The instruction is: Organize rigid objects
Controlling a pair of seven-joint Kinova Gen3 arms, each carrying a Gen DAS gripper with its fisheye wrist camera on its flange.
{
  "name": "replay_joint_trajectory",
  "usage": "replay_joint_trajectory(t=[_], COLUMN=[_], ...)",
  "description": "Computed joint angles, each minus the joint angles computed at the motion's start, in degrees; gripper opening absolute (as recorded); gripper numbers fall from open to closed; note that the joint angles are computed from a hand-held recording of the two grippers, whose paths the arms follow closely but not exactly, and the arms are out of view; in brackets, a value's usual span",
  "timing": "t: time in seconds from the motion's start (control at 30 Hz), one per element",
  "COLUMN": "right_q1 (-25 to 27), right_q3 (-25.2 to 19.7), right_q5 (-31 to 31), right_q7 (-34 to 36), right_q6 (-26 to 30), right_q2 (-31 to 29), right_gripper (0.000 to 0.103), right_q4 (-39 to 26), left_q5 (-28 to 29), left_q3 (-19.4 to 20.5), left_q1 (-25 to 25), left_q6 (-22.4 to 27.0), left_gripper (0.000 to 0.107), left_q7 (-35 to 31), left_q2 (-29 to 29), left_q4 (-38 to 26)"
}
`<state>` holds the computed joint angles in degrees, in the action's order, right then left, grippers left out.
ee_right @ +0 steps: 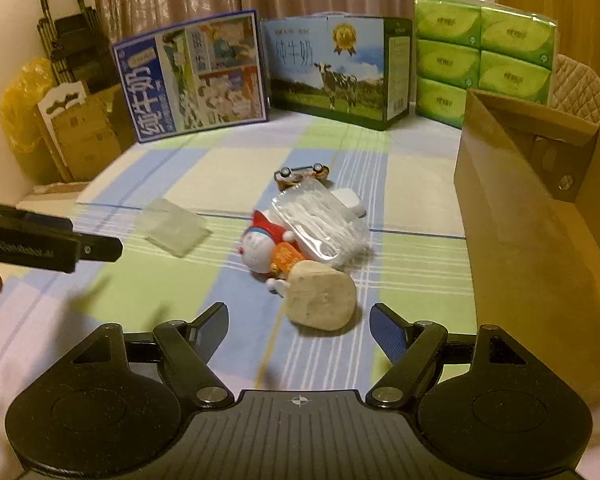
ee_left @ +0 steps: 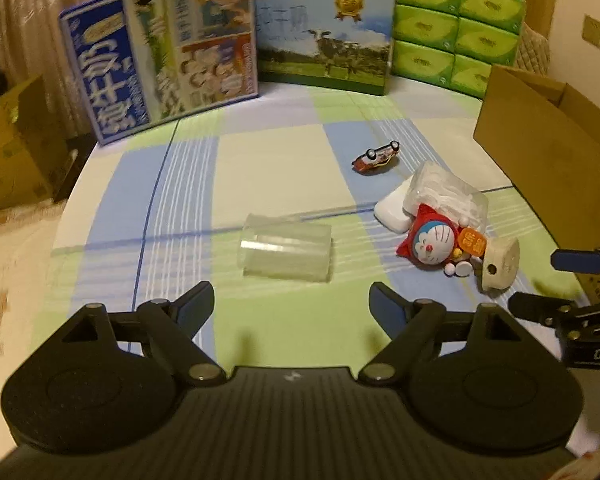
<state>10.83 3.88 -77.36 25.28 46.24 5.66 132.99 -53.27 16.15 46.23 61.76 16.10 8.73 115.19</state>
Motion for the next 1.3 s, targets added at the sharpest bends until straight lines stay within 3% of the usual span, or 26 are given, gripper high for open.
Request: replay_joint_trajectory(t=[0.2, 0.6, 0.83, 0.93, 1.13, 1.3], right_q1=[-1.9, -4.7, -5.5, -5.2, -5.0, -4.8], right_q3=[-1.7, -3.7, -4.0, -4.4, -4.8, -4.6], right_q5=[-2.5, -6.4, -5.0, -3.8, -3.3, -6.5], right_q7=[-2.7, -1.6, -4.8, -6.2, -7.3, -3.7], right_q6=[-3.6, -8.7, -10.2, -10.1, -10.8, -10.3], right_q2=[2.8, 4.7, 5.8, 5.9, 5.0, 3.7], right_gripper=[0.075, 0.074, 0.061, 0.05, 0.049, 0.049], right_q4=[-1.2, -2.1, -3.5, -3.9, -3.7, -2.8], left_q5=[-2.1, -3.3, -3.5, -4.0, -5.2, -5.8], left_q3=[-1.5, -3.4, -4.2, -4.3, -4.9, -5.7], left_q1=[-1.9, -4.4, -5.0, -4.9, -5.1, -5.4], left_q6=[-4.0, -8.8, -10.7, -11.0, -12.4, -12.8], left_gripper=[0.082, 0.082, 0.082, 0.082, 0.082, 0.082], left_q7=[0.2, 0.6, 0.2, 0.5, 0.7, 0.7], left_q2=[0.5, 1.7, 2.2, 2.3, 3.0, 4.1], left_q4=[1.3, 3.0, 3.5, 3.5, 3.8, 3.6])
